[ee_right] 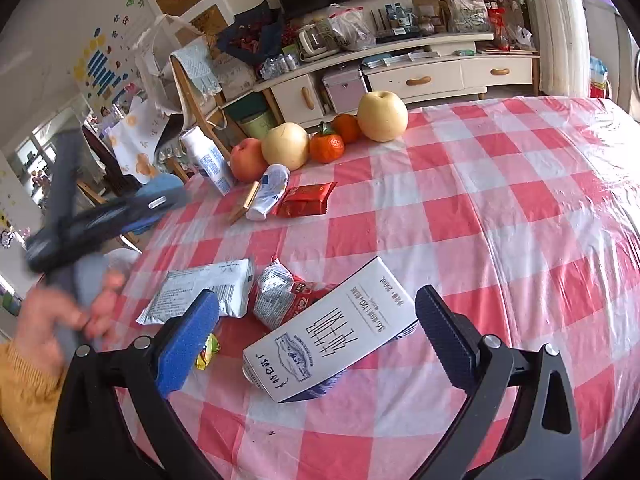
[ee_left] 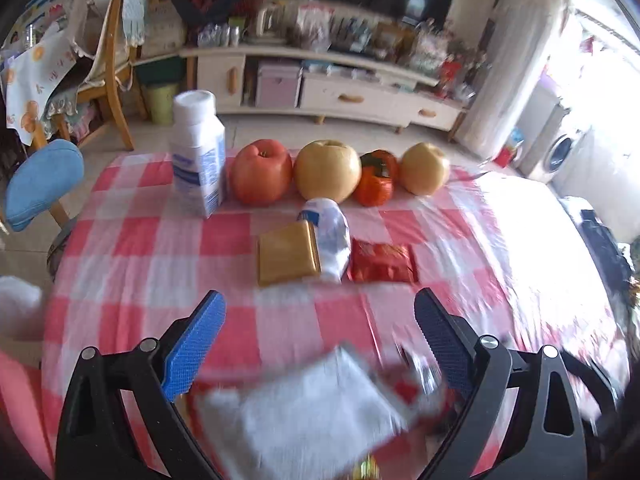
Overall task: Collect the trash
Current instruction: 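Grasp the brown cake packet and white wrapper with the left tool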
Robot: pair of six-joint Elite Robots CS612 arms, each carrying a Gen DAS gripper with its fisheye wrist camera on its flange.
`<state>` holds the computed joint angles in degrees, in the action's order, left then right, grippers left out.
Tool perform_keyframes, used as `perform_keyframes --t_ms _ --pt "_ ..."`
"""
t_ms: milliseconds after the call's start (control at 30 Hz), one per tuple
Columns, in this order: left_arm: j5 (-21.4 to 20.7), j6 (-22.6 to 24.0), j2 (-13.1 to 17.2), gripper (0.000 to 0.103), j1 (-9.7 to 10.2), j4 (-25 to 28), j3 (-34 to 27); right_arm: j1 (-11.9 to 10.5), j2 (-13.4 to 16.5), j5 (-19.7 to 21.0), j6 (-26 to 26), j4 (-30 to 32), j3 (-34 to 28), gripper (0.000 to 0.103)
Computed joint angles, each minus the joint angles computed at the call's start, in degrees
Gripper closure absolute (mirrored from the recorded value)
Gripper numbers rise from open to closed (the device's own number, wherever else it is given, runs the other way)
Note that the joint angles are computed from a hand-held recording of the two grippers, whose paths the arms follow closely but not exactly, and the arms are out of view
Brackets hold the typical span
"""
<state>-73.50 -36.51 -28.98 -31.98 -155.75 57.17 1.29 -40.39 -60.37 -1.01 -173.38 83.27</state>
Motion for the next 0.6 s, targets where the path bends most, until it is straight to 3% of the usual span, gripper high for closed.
perform_keyframes --t_ms 167,333,500,600 --pt "-1.72 -3.94 7.36 0.016 1.59 13.15 -14.77 -0.28 0.2 0.52 -0.63 0.68 -0.41 0.004" --pt "-1.39 -6.33 14.43 0.017 2.33 24.53 -28.53 -0.87 0.86 2.73 0.31 1.41 -1.42 0.004" --pt "-1.9 -5.49 20.8 0.02 2.64 33.67 -41.08 -1.05 1.34 3.58 -0.05 2.76 -2.27 0.004" --pt "0.19 -3.26 23.5 0.021 2.15 37.29 -46.54 -1.09 1.55 3.54 0.26 3.02 -2.62 0.004"
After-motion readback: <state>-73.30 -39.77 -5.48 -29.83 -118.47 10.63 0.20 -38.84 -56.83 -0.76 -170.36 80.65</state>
